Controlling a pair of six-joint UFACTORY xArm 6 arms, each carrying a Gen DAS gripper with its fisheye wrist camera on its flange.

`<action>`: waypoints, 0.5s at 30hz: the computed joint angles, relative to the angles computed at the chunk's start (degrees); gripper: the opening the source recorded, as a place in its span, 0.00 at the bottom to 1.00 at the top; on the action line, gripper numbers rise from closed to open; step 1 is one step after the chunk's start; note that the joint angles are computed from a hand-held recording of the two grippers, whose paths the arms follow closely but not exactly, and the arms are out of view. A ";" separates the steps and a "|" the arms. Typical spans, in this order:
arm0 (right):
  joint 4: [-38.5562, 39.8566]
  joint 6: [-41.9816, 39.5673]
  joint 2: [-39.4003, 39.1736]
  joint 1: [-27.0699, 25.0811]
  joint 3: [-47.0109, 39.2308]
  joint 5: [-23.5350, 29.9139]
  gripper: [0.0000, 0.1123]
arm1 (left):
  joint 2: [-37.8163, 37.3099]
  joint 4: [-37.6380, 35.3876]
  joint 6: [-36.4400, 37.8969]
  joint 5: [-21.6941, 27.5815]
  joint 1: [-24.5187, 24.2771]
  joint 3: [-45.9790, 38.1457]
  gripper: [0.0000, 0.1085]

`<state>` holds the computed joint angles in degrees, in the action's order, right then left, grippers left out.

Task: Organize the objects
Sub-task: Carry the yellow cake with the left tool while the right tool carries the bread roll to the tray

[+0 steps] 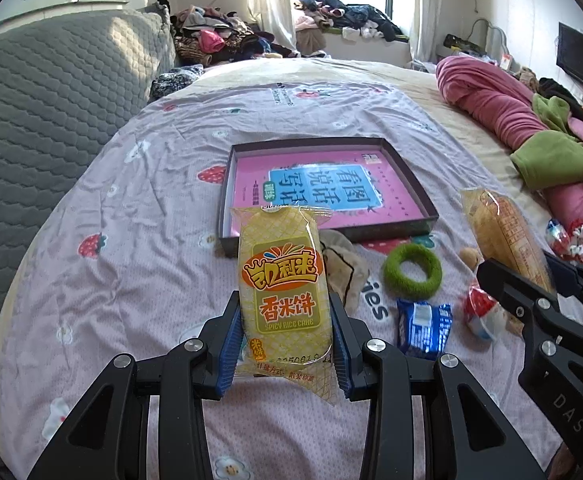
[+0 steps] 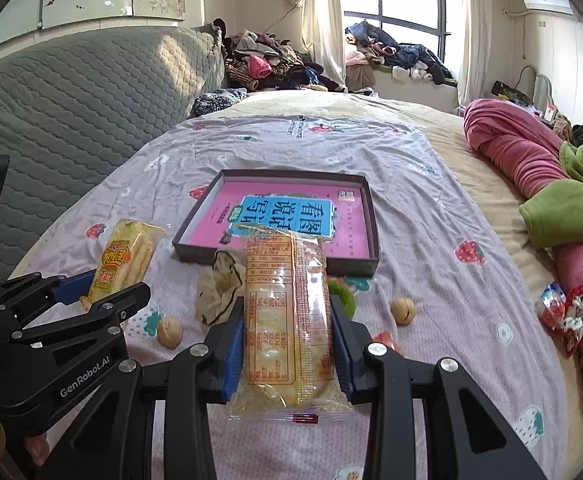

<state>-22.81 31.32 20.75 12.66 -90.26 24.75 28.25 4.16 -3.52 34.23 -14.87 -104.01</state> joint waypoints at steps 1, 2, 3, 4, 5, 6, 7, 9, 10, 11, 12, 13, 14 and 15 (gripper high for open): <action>0.15 -0.40 0.50 -0.05 -0.89 0.34 0.34 | 0.58 0.07 -0.01 0.25 0.04 -1.01 0.37; 0.35 -0.84 1.09 -0.11 -1.91 0.61 0.34 | 1.26 0.19 0.04 0.66 0.08 -2.18 0.37; 0.59 -1.29 1.64 -0.22 -2.89 0.70 0.34 | 1.93 0.18 0.33 1.02 0.10 -3.36 0.37; 0.65 -1.60 2.16 -0.29 -3.82 0.92 0.34 | 2.68 0.50 0.18 1.28 0.14 -4.60 0.37; 0.60 -1.82 2.67 -0.35 -4.70 1.09 0.34 | 3.26 0.67 0.01 1.68 0.14 -5.54 0.37; 0.66 -2.09 3.34 -0.43 -5.88 1.41 0.34 | 4.08 0.33 0.20 2.35 0.22 -6.94 0.37; 1.04 -2.57 3.92 -0.43 -6.88 1.79 0.34 | 4.74 0.07 0.27 2.79 0.26 -8.05 0.37; 1.50 -3.23 5.17 -0.50 -9.01 2.28 0.34 | 6.33 0.03 0.58 3.86 0.33 -10.81 0.37; 1.97 -3.78 5.66 -0.51 -9.85 2.48 0.34 | 7.27 0.27 0.57 4.38 0.31 -12.40 0.37; 2.23 -4.19 6.20 -0.53 -10.74 2.66 0.34 | 7.91 0.31 0.56 4.71 0.30 -13.49 0.37; 2.30 -4.45 6.91 -0.58 -11.92 2.94 0.34 | 9.18 0.23 0.63 5.56 0.30 -15.68 0.37; 2.65 -4.92 7.42 -0.58 -12.75 3.08 0.34 | 10.17 0.06 0.71 6.34 0.31 -17.44 0.37; 3.15 -5.52 8.14 -0.61 -13.95 3.33 0.34 | 11.75 -0.47 0.92 7.44 0.33 -20.22 0.37; 3.60 -6.00 9.04 -0.68 -15.51 3.69 0.34 | 13.24 -0.82 1.12 8.58 0.31 -22.87 0.37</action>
<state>-19.21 25.32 29.79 11.98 -105.77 28.44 41.49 3.34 -2.40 42.81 -14.56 -126.88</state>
